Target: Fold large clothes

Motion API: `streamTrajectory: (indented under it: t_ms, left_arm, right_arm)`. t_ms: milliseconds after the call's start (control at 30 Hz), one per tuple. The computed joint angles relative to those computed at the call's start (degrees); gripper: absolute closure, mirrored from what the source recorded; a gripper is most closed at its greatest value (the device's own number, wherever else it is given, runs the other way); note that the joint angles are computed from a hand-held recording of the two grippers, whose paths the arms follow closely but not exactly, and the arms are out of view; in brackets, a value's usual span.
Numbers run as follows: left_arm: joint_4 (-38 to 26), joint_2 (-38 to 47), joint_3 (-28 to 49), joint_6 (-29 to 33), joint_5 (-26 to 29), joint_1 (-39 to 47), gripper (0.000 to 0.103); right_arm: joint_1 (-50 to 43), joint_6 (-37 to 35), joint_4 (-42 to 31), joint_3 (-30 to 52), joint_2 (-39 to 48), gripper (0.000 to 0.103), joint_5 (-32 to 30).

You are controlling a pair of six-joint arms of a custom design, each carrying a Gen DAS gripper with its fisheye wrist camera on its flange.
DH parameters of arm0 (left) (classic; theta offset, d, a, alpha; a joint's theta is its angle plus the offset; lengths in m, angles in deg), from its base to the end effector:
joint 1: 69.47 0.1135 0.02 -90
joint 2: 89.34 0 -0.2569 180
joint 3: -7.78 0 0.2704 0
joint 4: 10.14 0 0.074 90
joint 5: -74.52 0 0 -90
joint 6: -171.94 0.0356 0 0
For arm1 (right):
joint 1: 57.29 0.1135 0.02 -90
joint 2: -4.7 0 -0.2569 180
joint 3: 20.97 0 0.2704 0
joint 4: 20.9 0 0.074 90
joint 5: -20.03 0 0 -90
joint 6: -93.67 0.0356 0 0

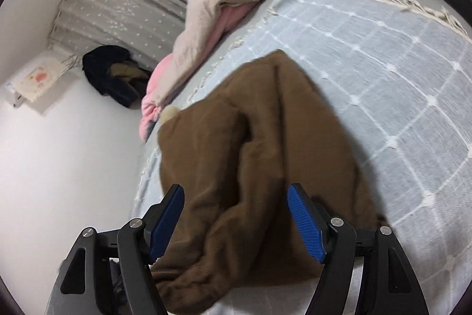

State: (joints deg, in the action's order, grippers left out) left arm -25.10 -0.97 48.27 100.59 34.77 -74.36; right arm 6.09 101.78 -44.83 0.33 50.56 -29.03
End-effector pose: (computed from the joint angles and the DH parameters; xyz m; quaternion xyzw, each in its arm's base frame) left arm 0.2350 -0.0476 0.0836 0.2771 0.8412 -0.3843 0.2605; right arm 0.0898 0.1271 0.1099 0.3797 0.7991 0.2751 0.3762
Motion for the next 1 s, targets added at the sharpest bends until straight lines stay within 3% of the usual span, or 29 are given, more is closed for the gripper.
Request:
streamTrajectory:
  t_ms: [100, 167, 300, 367, 400, 433, 467, 533, 633, 700, 733, 800, 867, 900, 933, 1000]
  left_arm:
    - [2.1, 4.6, 1.0, 0.0, -1.9, 0.7, 0.024]
    - [4.8, 6.1, 0.4, -1.5, -1.7, 0.6, 0.024]
    - [6.2, 7.2, 0.1, -1.9, -2.4, 0.2, 0.024]
    - [8.4, 7.1, -0.8, -2.7, -3.6, -0.8, 0.024]
    - [9.7, 7.1, -1.2, -3.1, -4.1, -1.1, 0.024]
    - [10.9, 6.6, -1.9, -3.3, -4.4, -1.4, 0.024]
    - [11.9, 6.4, -2.3, -3.5, -4.5, -1.4, 0.024]
    - [13.9, 4.8, -3.7, -4.4, -4.2, -1.5, 0.024]
    - [14.6, 2.9, -4.6, -4.4, -1.9, -0.9, 0.024]
    - [13.7, 2.5, -4.6, -3.7, -1.6, -1.4, 0.024]
    - [13.5, 3.0, -4.5, -3.2, -2.1, -2.1, 0.024]
    - [14.2, 5.4, -4.2, -3.1, -3.8, -4.6, 0.024]
    - [16.7, 8.0, -4.4, -4.2, -4.6, -6.3, 0.024]
    - [19.4, 8.3, -5.5, -5.3, -5.3, -6.7, 0.023]
    - [19.9, 8.0, -5.9, -5.5, -5.7, -6.8, 0.023]
    - [18.2, 8.0, -5.0, -5.6, -5.2, -6.5, 0.023]
  right_arm:
    - [-0.5, -7.0, 4.0, 2.8, 3.8, 0.029, 1.5]
    - [-3.2, -11.0, 8.7, 4.1, 8.1, 0.029, -1.2]
    - [-13.1, -17.4, 21.9, 7.2, 24.4, 0.029, -17.5]
    - [-16.3, -18.9, 21.9, 12.2, 35.0, 0.031, -22.7]
    - [-16.5, -19.2, 21.7, 14.0, 38.2, 0.045, -22.1]
    - [-16.8, -21.2, 23.0, 15.6, 41.3, 0.075, -21.7]
    - [-16.7, -21.7, 23.4, 16.2, 42.0, 0.081, -21.4]
    - [-14.1, -22.2, 21.2, 16.6, 38.1, 0.088, -16.3]
    - [-7.2, -27.2, 19.9, 10.9, 20.7, 0.09, -4.7]
    - [-5.4, -26.1, 16.6, 7.3, 12.7, 0.091, -1.7]
    - [-6.0, -22.8, 12.2, 5.6, 10.0, 0.09, -1.8]
    - [-10.4, -17.9, 10.4, 1.8, 10.5, 0.084, -8.1]
    - [-13.8, -12.9, 12.9, -2.1, 12.4, 0.066, -14.1]
    - [-13.8, -10.7, 14.9, -5.1, 9.7, 0.065, -15.1]
    - [-13.7, -10.1, 12.9, -6.5, 4.7, 0.063, -15.2]
    - [-8.8, -6.5, -0.2, -6.1, -7.4, 0.054, -9.8]
